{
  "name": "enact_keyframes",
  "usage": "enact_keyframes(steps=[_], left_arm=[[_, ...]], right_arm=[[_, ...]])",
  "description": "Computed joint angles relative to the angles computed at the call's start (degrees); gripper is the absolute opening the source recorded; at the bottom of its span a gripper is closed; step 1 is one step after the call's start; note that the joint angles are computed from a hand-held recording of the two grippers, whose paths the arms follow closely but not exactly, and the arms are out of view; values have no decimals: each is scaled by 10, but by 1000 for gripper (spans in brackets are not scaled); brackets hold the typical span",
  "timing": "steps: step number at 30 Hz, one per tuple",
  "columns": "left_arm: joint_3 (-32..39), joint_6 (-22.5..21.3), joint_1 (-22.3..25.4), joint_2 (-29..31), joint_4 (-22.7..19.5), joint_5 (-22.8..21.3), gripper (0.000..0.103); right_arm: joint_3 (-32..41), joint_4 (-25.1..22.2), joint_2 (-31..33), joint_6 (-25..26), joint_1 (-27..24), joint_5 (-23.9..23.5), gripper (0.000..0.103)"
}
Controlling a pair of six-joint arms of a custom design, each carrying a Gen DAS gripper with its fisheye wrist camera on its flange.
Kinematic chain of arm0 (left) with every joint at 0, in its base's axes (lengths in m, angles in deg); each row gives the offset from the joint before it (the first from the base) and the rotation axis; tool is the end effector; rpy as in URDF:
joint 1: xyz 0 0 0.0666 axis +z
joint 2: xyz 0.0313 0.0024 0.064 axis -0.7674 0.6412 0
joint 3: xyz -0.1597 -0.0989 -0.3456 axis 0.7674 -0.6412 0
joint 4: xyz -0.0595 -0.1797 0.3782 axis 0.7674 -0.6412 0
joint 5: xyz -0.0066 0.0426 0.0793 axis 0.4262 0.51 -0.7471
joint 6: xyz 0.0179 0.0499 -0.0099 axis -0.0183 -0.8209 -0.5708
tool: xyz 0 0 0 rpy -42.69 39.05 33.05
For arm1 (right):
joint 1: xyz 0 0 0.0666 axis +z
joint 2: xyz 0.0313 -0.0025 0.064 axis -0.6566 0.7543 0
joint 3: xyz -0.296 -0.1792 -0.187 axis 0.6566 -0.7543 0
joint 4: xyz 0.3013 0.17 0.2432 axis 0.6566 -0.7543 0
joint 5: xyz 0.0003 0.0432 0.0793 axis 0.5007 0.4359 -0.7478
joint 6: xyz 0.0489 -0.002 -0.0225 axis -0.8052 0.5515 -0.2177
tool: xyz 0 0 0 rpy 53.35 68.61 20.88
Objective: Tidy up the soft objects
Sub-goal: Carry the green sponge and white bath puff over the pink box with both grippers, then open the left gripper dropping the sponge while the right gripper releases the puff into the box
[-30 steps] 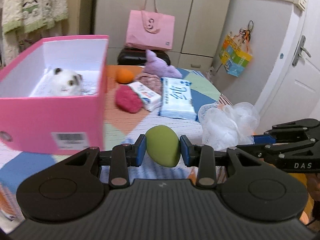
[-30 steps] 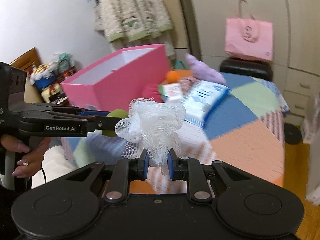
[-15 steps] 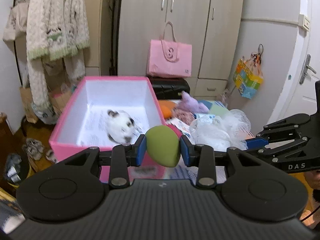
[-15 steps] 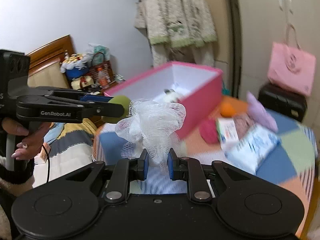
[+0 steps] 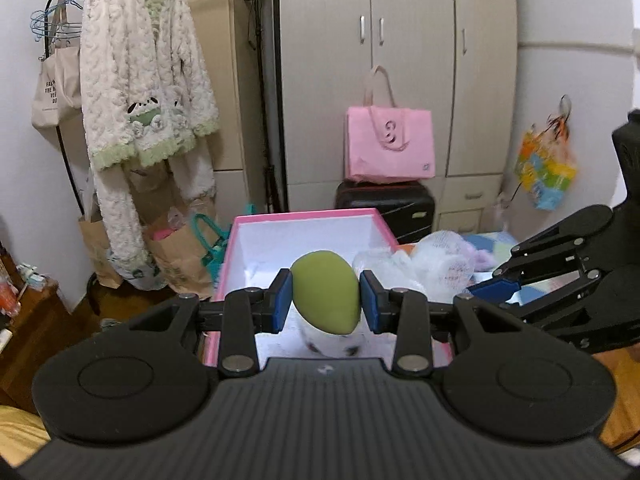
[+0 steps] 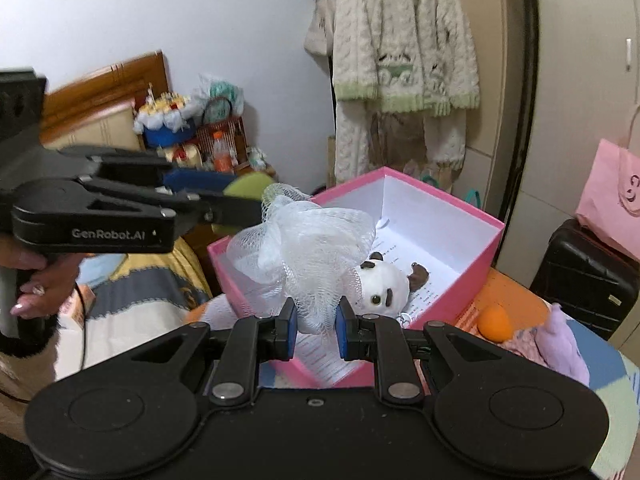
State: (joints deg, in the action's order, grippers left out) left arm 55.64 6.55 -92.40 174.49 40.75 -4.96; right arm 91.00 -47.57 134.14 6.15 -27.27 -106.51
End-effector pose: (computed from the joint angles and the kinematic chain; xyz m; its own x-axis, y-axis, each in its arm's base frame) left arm 0.5057 -0.4324 0.4022 -0.4816 0.0282 -0.8759 0.0193 0.9996 0.0215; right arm 0.5838 0.1639 0.3733 -0.3734 -0.4931 -0.7858 -0.8472 0.5263 0.0723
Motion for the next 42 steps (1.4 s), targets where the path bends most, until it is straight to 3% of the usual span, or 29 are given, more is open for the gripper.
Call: enact_keyframes(steps=[5,10,16,22,25,28,30,32,42], left_arm=[[48,-18,28,37,-40,17,35],[81,-13,56,67,-67,65,35],[108,-13,79,96,-89,120,35],[120,-1,89,112,-124,159,35],[130,-3,91,119,-140,172,36],[143,-4,92,130,-153,171,38],[145,3,93,134,-153,170,38],[144,4,94,134,-148,168,41],[104,27,90,91,-133,177,46]], right_arm=[[111,-104,86,27,17,21,22],[208,-199,165,49,39,59,22],[276,-251,220,50,54,82,23],[368,-338,286,46,58,76,25],[402,-368,309,50,59,83,29],[407,-374,312,53,60,87,36],[400,-368,307,56,62,93,50],[392,-361,302,57,63,98,53],[312,-285,241,56,61,96,56]])
